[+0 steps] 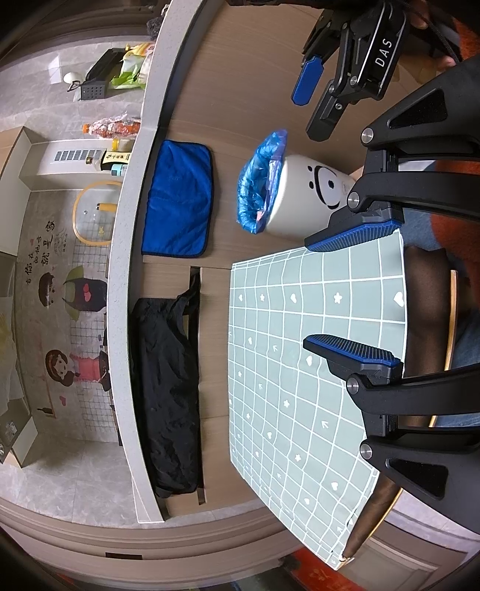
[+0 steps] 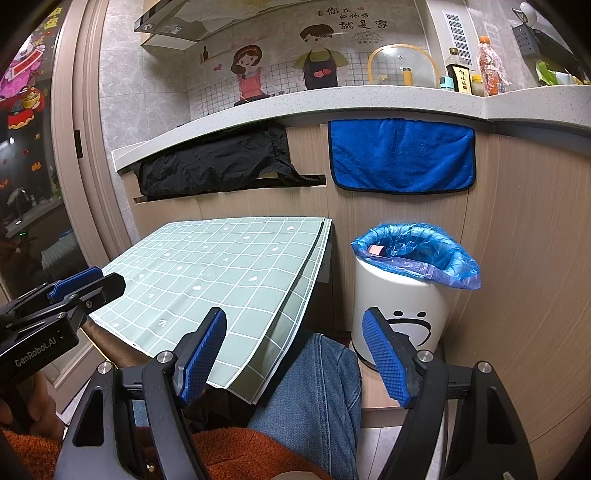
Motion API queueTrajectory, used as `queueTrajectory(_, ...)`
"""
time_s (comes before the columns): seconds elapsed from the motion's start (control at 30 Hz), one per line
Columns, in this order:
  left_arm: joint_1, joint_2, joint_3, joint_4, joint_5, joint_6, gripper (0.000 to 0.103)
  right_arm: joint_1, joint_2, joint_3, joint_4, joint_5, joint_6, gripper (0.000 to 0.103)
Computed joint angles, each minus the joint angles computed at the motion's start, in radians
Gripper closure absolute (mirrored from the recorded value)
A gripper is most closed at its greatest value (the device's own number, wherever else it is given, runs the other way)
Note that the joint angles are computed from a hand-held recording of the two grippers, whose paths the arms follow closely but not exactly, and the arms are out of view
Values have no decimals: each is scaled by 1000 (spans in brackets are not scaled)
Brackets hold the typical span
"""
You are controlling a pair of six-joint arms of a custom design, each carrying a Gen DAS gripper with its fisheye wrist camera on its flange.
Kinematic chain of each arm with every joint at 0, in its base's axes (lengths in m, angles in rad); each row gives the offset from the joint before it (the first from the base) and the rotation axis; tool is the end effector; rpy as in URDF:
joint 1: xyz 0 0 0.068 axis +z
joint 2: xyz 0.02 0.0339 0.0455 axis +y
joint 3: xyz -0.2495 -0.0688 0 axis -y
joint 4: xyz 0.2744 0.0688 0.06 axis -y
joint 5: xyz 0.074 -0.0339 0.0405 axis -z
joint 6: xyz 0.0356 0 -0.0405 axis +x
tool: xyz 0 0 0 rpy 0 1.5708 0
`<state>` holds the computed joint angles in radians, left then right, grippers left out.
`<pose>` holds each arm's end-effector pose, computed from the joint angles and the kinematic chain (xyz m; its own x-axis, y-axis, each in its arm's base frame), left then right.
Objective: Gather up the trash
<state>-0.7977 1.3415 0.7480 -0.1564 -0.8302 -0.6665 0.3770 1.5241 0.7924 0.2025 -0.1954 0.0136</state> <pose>0.2256 -0.1935 0.1859 -0.4395 -0.1469 -0.8862 -0.2111 0.9758 -0.0570 0.3197 0.1340 0.1690 -0.4764 -0.1743 -0.8618 -0.5105 0.8528 0.1098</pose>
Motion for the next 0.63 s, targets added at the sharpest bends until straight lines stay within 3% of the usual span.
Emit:
queueTrajectory(0.33,22,-36,-29,10,55,17,55,8,-32,-21,2,29,6,29)
queueTrajectory(0.63,106,-74,-73,57,193,53,55,1,-39,-13,-3,44,5,29)
